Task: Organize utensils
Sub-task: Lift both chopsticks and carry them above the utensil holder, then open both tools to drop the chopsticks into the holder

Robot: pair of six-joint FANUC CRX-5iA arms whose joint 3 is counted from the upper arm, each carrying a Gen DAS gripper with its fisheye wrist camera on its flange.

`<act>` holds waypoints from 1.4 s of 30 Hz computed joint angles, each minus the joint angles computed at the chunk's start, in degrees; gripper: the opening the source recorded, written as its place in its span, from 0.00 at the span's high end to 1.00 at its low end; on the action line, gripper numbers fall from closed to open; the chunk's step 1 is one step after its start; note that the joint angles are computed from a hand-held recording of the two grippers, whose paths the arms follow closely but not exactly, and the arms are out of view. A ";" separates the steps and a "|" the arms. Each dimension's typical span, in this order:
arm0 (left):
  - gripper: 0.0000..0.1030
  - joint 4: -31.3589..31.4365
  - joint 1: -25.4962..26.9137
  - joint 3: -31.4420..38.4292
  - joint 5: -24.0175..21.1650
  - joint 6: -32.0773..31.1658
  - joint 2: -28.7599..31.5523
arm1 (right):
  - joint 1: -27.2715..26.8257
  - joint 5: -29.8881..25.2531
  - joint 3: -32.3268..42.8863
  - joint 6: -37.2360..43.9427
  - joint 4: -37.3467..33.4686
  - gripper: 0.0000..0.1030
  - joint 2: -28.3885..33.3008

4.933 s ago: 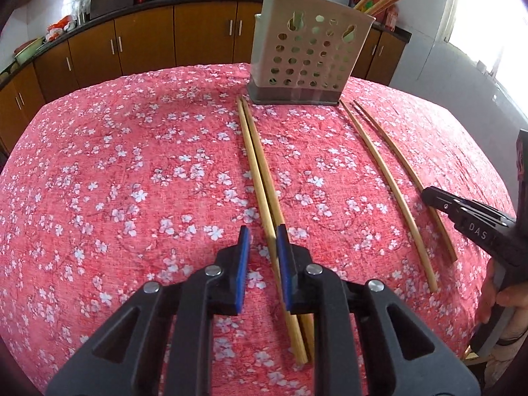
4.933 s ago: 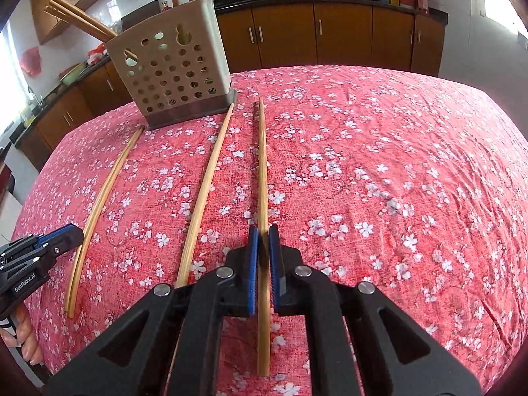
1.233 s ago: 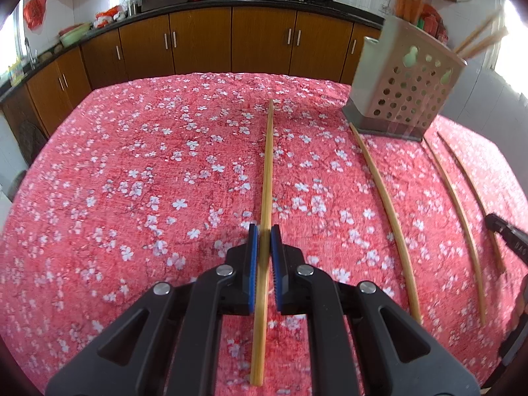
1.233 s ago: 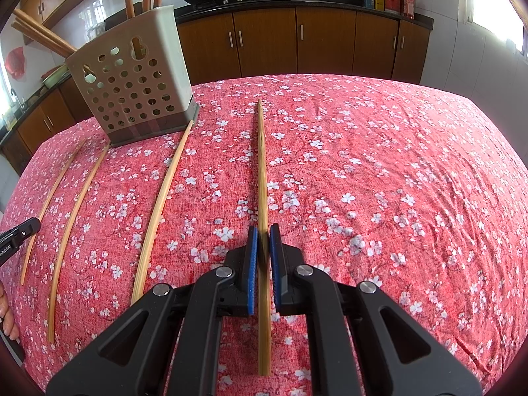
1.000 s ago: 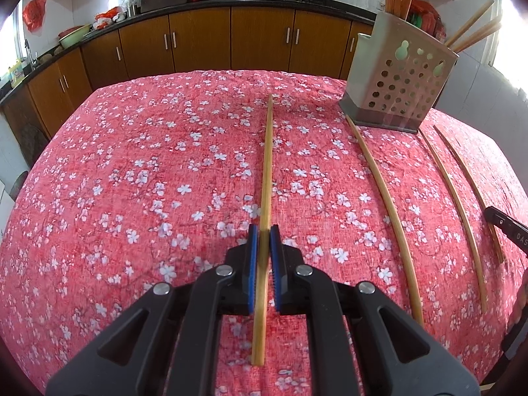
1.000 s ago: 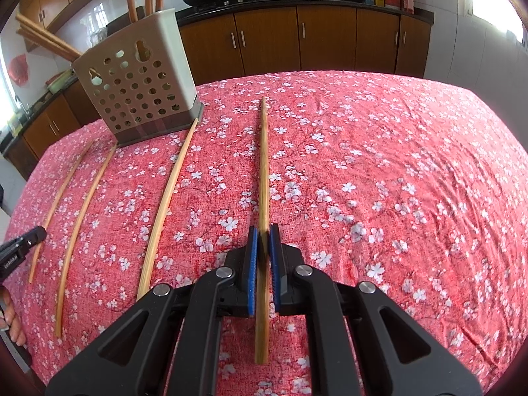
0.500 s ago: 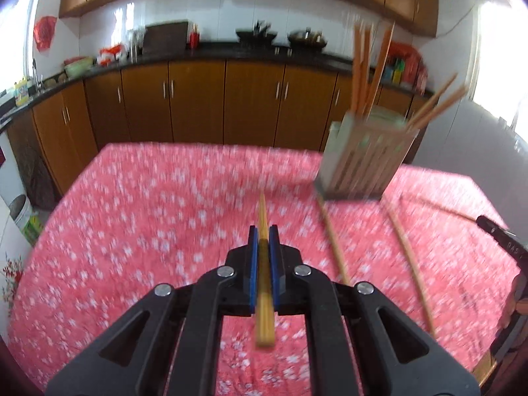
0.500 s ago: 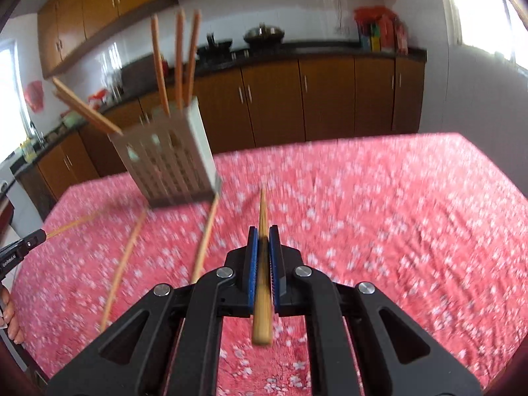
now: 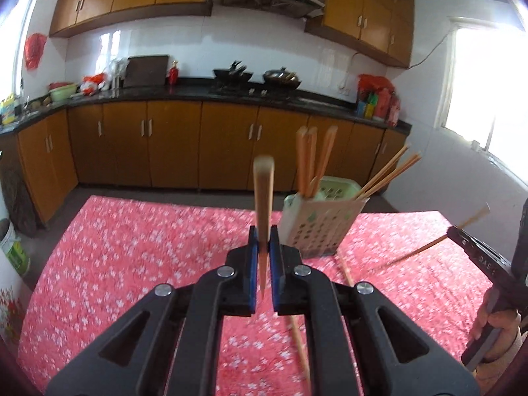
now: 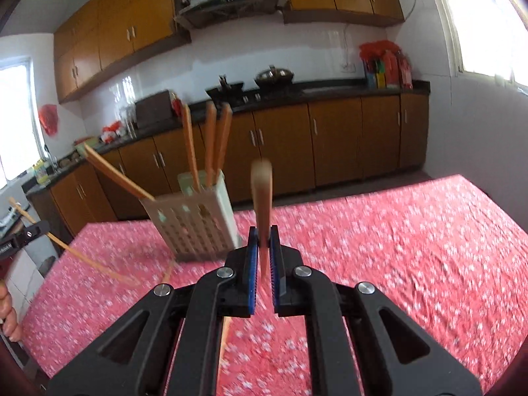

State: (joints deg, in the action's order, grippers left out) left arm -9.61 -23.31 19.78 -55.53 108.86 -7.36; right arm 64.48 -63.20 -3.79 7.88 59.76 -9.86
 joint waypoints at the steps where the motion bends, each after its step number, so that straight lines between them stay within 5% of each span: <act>1: 0.93 0.23 -0.26 0.72 0.21 -0.46 0.26 | -0.06 0.71 0.53 0.13 0.68 0.93 0.08; 11: 0.93 -3.70 -4.59 11.12 5.19 2.37 5.57 | -3.53 11.65 6.57 -3.70 13.05 0.93 3.91; 20: 0.93 -21.84 -10.30 28.71 5.82 14.93 16.28 | -10.55 16.68 10.30 -11.80 25.80 0.93 10.20; 31: 0.93 -13.54 -5.84 29.80 3.89 11.98 22.15 | -11.16 16.50 11.44 -5.65 16.47 0.92 13.86; 37: 0.86 -14.21 -5.83 29.09 3.10 12.47 21.11 | -10.48 15.56 12.00 -4.05 14.18 0.80 12.65; 42: 0.79 -16.74 -6.61 26.57 2.44 13.93 17.46 | -8.24 13.13 9.53 -4.93 16.36 0.80 8.99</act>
State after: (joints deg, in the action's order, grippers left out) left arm -26.35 -29.92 46.35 -53.09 122.79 10.11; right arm 56.25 -50.07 5.74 2.95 76.11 -0.87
